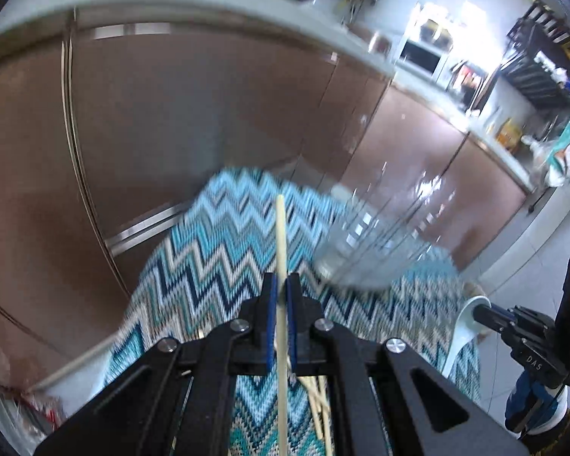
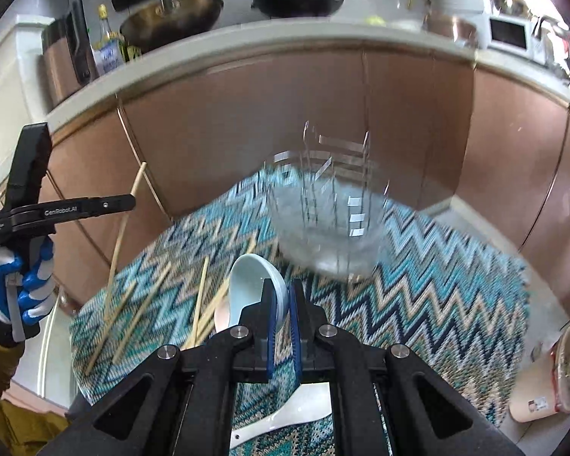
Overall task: Organize utensils
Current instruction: 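Drop the chopstick from the left tool into the holder while the right tool drops the spoon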
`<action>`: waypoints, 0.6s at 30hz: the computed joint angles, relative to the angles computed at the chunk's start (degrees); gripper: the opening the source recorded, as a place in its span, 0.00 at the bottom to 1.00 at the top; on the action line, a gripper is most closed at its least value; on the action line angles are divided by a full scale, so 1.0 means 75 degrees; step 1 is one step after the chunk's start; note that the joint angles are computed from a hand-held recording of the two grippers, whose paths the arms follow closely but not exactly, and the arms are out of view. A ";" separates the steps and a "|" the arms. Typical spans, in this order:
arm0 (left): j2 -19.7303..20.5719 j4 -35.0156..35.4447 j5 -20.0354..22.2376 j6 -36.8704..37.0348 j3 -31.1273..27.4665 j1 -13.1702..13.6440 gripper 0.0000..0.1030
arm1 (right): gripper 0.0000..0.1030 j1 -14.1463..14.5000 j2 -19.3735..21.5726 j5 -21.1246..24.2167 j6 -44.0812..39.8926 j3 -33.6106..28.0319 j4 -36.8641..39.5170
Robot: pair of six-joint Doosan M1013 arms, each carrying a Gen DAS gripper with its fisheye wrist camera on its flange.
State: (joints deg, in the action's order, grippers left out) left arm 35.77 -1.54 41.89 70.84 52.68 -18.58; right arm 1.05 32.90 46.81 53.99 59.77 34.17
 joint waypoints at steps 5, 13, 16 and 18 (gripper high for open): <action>-0.0062 0.0130 -0.0502 -0.0162 -0.0170 0.0016 0.05 | 0.07 0.0023 -0.0158 -0.0847 0.0255 0.0027 -0.0171; 0.0613 -0.0254 -0.1418 -0.0181 -0.1694 -0.0104 0.05 | 0.07 0.0209 0.0049 -0.2748 0.1413 -0.0465 -0.1565; 0.1158 -0.0261 -0.1624 -0.0467 -0.2649 -0.0176 0.05 | 0.07 0.0317 0.0279 -0.3376 0.2370 -0.0776 -0.2743; 0.1531 0.0017 -0.1635 -0.0796 -0.3285 -0.0253 0.05 | 0.07 0.0407 0.0420 -0.3690 0.3316 -0.0941 -0.3979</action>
